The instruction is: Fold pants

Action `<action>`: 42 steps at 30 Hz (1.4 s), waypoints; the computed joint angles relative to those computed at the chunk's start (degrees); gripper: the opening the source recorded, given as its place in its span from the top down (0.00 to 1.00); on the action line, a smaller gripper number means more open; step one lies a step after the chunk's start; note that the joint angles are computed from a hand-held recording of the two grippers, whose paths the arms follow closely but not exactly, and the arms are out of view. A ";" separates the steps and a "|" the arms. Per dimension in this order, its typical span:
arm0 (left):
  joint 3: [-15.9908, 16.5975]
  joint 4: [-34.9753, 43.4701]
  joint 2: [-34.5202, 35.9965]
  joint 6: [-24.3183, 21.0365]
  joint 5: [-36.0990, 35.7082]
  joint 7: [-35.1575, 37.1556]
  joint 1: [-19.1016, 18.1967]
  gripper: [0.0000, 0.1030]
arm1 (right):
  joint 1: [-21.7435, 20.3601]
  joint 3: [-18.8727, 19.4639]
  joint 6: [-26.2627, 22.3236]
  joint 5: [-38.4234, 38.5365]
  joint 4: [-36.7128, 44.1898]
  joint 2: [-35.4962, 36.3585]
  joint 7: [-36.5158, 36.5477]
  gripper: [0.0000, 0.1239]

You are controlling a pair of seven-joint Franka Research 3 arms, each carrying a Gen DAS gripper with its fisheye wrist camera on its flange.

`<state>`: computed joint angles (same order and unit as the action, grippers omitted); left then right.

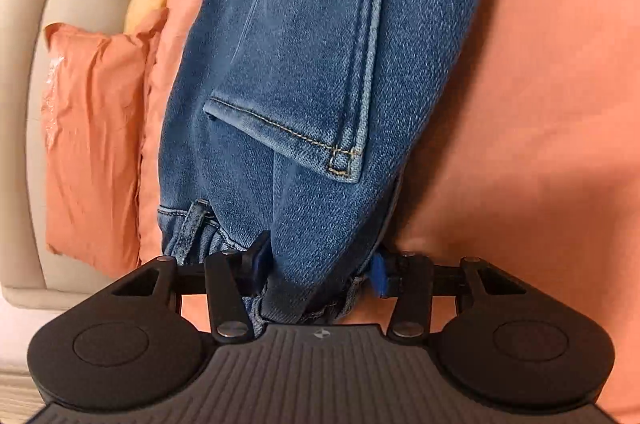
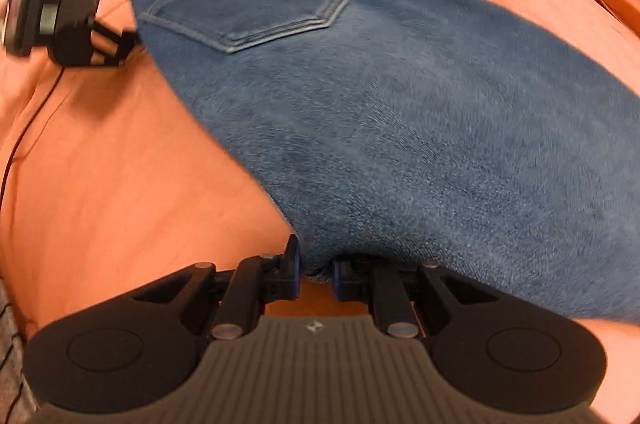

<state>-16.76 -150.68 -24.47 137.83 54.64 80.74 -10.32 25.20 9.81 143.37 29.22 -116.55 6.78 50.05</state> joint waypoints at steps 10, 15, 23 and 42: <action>0.84 9.26 3.41 -9.84 -11.30 9.14 -2.91 0.18 | -1.84 -1.66 -8.78 0.13 2.16 -1.32 7.44 0.87; 0.18 10.66 -0.22 -16.50 -16.13 9.43 -4.39 0.15 | -4.05 -3.28 -10.97 2.56 -3.27 -7.24 7.77 0.89; -2.78 19.04 0.47 -19.57 -24.78 -7.67 -6.58 0.24 | -9.51 -7.34 -10.34 -2.21 -8.99 -15.68 9.09 0.75; -1.72 38.42 24.04 -19.88 -19.94 -37.25 -10.87 0.32 | -27.44 -15.34 -3.15 -7.92 15.07 4.87 25.16 0.74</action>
<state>-18.49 -112.26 -0.43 117.95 34.69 43.49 -21.19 -2.24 -5.54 140.21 21.30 -101.49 11.65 75.21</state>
